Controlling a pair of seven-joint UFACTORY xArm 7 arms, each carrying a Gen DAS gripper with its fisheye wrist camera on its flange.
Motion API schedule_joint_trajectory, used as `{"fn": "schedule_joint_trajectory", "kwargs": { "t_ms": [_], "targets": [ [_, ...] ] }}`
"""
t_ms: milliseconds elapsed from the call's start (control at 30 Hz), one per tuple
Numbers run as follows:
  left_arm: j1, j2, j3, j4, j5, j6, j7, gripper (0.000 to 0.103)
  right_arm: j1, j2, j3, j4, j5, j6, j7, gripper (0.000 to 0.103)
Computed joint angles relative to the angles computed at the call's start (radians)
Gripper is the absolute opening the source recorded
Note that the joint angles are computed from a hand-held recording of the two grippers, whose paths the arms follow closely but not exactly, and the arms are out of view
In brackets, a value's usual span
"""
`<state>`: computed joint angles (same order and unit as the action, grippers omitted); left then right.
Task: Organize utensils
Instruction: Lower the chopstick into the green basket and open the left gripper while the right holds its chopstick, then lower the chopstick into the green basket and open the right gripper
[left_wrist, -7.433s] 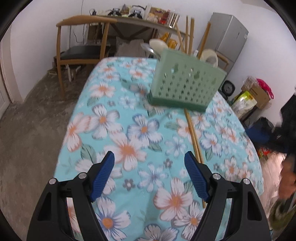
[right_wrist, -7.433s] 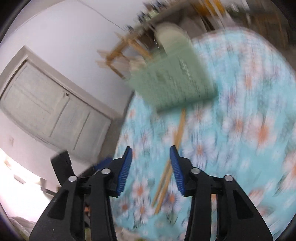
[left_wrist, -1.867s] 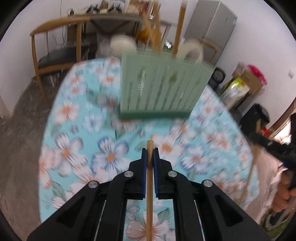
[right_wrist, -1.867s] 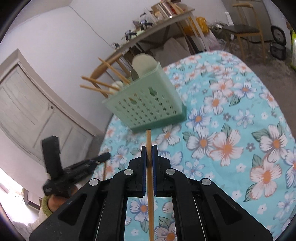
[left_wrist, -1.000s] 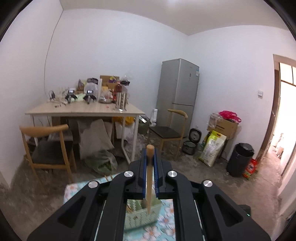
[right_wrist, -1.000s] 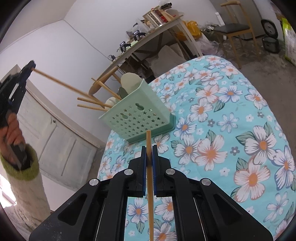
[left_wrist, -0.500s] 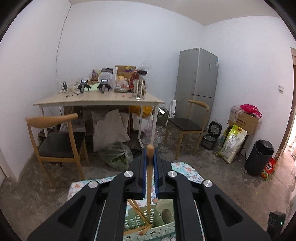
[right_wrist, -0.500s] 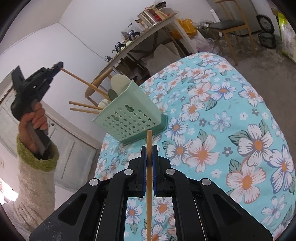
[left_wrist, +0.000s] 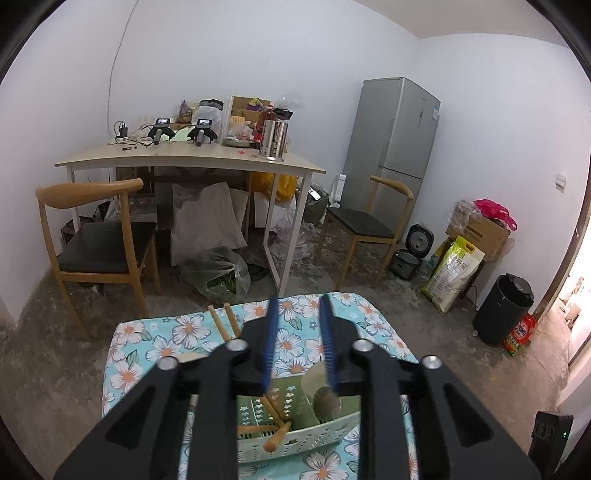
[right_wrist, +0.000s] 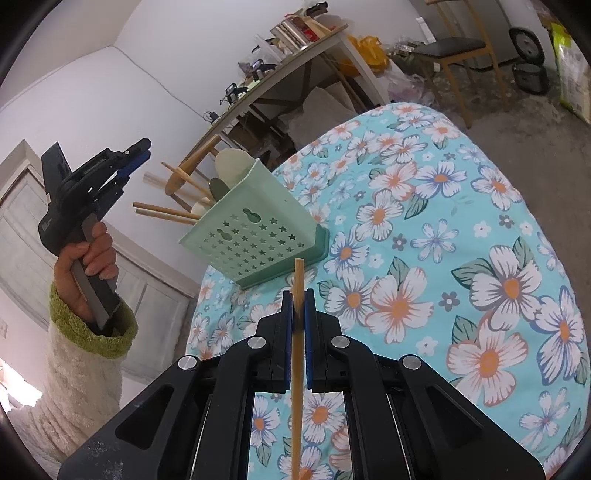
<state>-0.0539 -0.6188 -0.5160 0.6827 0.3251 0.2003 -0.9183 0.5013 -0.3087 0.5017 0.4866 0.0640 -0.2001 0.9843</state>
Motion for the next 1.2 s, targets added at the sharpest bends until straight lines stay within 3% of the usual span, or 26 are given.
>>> {"fn": "schedule_joint_trajectory", "kwargs": {
  "t_ms": [300, 567, 833, 1000, 1200],
  "targets": [
    [-0.084, -0.129, 0.02, -0.057, -0.03, 0.059, 0.021, 0.045, -0.042, -0.054, 0.052, 0.004, -0.017, 0.044, 0.028, 0.004],
    [-0.214, -0.301, -0.005, -0.128, -0.078, 0.267, 0.023, 0.065, -0.07, -0.085, 0.086, 0.033, -0.064, 0.084, 0.059, 0.004],
    [-0.324, -0.458, -0.06, -0.226, -0.127, 0.483, -0.074, 0.078, -0.111, -0.098, 0.094, 0.138, -0.15, 0.157, 0.035, 0.004],
    [-0.425, -0.538, -0.06, -0.308, -0.171, 0.599, -0.149, 0.083, -0.24, -0.092, 0.17, 0.277, -0.252, 0.202, 0.029, 0.004],
    [-0.532, -0.631, -0.055, -0.376, -0.205, 0.752, -0.221, 0.085, -0.54, -0.066, 0.379, 0.497, -0.421, 0.221, 0.068, 0.004]
  ]
}}
